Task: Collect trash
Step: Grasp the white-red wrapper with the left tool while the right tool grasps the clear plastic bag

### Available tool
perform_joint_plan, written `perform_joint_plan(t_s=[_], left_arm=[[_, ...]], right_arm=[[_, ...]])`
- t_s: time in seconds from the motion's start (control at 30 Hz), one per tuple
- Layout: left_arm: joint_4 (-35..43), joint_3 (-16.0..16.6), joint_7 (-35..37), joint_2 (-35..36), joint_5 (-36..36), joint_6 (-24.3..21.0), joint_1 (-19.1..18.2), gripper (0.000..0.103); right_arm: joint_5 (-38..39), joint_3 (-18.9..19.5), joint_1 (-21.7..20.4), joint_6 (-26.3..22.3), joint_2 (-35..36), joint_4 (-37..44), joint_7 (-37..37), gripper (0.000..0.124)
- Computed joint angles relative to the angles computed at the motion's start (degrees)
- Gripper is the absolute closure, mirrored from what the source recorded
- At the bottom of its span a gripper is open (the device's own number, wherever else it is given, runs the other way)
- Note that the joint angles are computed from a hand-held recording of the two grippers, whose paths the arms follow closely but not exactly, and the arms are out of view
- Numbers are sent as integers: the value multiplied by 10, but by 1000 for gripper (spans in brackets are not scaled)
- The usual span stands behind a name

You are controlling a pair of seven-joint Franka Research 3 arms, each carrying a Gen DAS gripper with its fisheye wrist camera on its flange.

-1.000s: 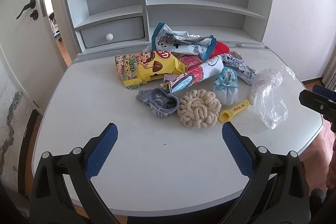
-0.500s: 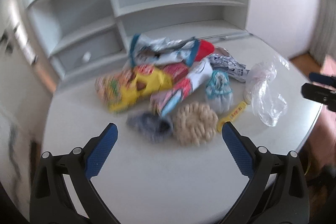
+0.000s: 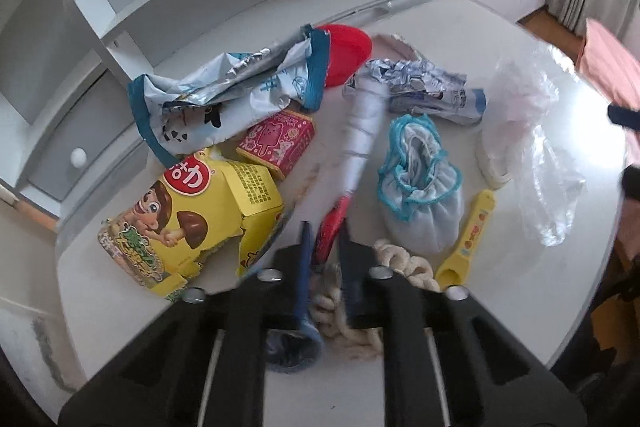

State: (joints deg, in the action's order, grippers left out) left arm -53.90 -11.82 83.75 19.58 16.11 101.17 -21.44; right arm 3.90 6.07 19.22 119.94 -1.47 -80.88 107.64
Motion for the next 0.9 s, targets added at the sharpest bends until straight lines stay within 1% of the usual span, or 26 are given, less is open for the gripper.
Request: perform_joint_plan(t_s=[0.1, 0.2, 0.23, 0.3, 0.37, 0.4, 0.43, 0.47, 0.5, 0.53, 0.63, 0.7, 0.73, 0.8, 0.9], left_arm=[[-59, -1, -22, -52, -5, 54, 11, 100], [-88, -2, -56, -87, -6, 85, 21, 100], [-109, -2, -73, -108, -9, 100, 26, 100], [-138, -6, -87, -133, -13, 118, 34, 100], [-180, -11, -93, -167, -24, 140, 40, 100], [-196, -13, -93, -179, -29, 148, 43, 100], [-211, -16, -94, -190, -34, 156, 45, 100], [-222, -18, -94, -199, -39, 163, 46, 100], [-236, -20, -96, -209, -43, 172, 47, 100], [-236, -21, -96, -212, -44, 175, 48, 100], [-232, -28, -108, -212, -34, 186, 46, 100], [-222, -32, -113, -206, -36, 191, 43, 100], [-212, -35, -113, -198, -40, 193, 39, 100], [-189, -44, -111, -178, -41, 195, 26, 100], [-133, -62, -92, -125, -54, 199, -5, 100]], right_arm=[[12, 1, 2, -12, 18, 18, -8, 28], [21, 2, 10, -33, 49, 55, -15, 28], [16, 3, 14, -47, 65, 76, -12, 28], [8, 3, 24, -64, 91, 107, -15, 28], [-28, 1, 40, -82, 115, 135, -13, 29], [-50, -1, 49, -98, 132, 156, -16, 41], [-60, -3, 55, -112, 144, 171, -20, 73], [-53, -5, 57, -130, 156, 187, -26, 95], [-41, -7, 54, -132, 156, 187, -32, 111], [-33, -9, 52, -122, 146, 176, -38, 112], [-36, -13, 48, -58, 92, 123, -52, 114], [-23, -14, 37, -24, 52, 90, -60, 114], [-21, -14, 31, -15, 35, 78, -62, 114], [-14, -17, 14, 11, -15, 28, -66, 114], [-24, -21, -20, 41, -99, -66, -56, 114]])
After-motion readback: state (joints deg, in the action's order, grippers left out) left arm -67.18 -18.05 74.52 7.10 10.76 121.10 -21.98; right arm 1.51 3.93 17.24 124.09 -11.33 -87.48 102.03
